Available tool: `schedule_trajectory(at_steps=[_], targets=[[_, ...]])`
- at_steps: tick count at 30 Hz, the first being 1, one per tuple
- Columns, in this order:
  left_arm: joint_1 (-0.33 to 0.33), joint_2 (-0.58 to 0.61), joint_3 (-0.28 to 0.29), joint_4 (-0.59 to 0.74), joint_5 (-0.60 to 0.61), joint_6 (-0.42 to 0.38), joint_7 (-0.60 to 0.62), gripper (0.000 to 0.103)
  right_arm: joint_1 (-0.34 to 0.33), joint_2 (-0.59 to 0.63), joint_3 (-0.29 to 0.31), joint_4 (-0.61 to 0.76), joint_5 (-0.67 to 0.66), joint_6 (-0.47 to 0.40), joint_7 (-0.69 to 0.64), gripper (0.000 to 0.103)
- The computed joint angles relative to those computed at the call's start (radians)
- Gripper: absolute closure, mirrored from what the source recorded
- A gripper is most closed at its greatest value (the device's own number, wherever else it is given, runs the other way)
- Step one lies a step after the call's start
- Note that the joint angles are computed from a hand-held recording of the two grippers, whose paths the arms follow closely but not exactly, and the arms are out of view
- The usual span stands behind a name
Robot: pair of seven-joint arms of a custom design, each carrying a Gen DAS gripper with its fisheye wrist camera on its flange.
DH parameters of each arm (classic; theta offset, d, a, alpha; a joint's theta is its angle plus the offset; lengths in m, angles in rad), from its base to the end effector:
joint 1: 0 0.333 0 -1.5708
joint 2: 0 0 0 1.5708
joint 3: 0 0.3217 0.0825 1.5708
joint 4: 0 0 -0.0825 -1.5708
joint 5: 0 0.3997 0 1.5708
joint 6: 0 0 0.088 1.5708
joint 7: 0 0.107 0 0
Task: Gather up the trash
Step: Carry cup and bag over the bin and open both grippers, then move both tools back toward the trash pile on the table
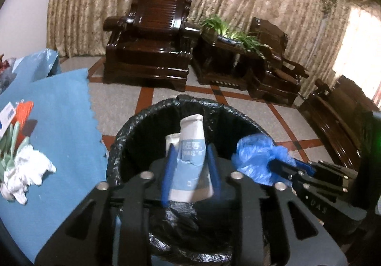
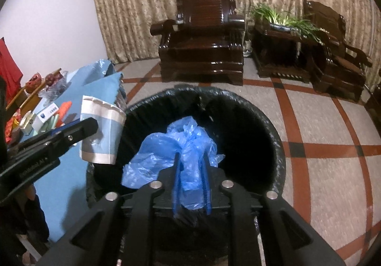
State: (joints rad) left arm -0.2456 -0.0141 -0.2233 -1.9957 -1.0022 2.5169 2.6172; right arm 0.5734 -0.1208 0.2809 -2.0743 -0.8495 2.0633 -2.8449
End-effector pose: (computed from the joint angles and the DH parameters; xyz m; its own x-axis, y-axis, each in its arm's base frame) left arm 0.5437 -0.2678 0.5208 -0.7879 -0.5672 0.2398 -0.5204 0.4051 -0.7517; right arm 0.3883 0.3929 0.5081 -0.5281 -0.8347 -0.1564 -0.5351 0.4701 -0.7019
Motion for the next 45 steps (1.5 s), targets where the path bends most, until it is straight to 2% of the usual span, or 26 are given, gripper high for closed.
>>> schedule_trajectory(at_steps=[1, 7, 9, 11, 13, 16, 22, 32, 39, 43, 45], targets=[[0.006, 0.002, 0.006, 0.000, -0.001, -0.014, 0.000, 0.052, 0.000, -0.004, 0.000, -0.005, 0.003, -0.003, 0.003, 0.070], [0.015, -0.001, 0.008, -0.003, 0.008, 0.012, -0.014, 0.043, 0.000, -0.019, 0.006, -0.018, 0.000, -0.021, 0.025, 0.055], [0.015, -0.014, 0.009, -0.014, -0.001, 0.047, 0.007, 0.036, 0.000, -0.015, 0.011, -0.008, -0.011, -0.038, 0.032, 0.042], [0.016, -0.027, 0.013, -0.027, -0.006, 0.079, 0.025, 0.027, 0.002, -0.009, 0.015, 0.005, -0.025, -0.059, 0.043, 0.016], [0.018, -0.034, 0.020, -0.027, 0.007, 0.100, 0.018, 0.013, 0.005, -0.002, 0.017, 0.020, -0.039, -0.076, 0.057, 0.006], [0.030, -0.039, 0.035, -0.020, 0.036, 0.091, -0.013, 0.010, 0.010, 0.015, 0.013, 0.048, -0.053, -0.080, 0.051, 0.006], [0.064, -0.049, 0.061, -0.031, 0.095, 0.124, -0.075, 0.008, 0.034, 0.087, 0.003, 0.141, -0.098, -0.091, -0.010, 0.006], [0.136, -0.043, 0.106, -0.038, 0.134, 0.210, -0.113, 0.008, 0.077, 0.233, -0.057, 0.307, -0.155, -0.013, -0.103, 0.006], [0.201, 0.013, 0.124, 0.012, 0.182, 0.267, -0.177, 0.008, 0.123, 0.393, -0.124, 0.506, -0.176, 0.050, -0.203, 0.006], [0.243, 0.067, 0.127, 0.065, 0.232, 0.304, -0.236, 0.008, 0.159, 0.514, -0.173, 0.665, -0.178, 0.095, -0.277, 0.006], [0.264, 0.110, 0.133, 0.110, 0.294, 0.314, -0.294, 0.008, 0.174, 0.591, -0.197, 0.772, -0.171, 0.118, -0.326, 0.006]])
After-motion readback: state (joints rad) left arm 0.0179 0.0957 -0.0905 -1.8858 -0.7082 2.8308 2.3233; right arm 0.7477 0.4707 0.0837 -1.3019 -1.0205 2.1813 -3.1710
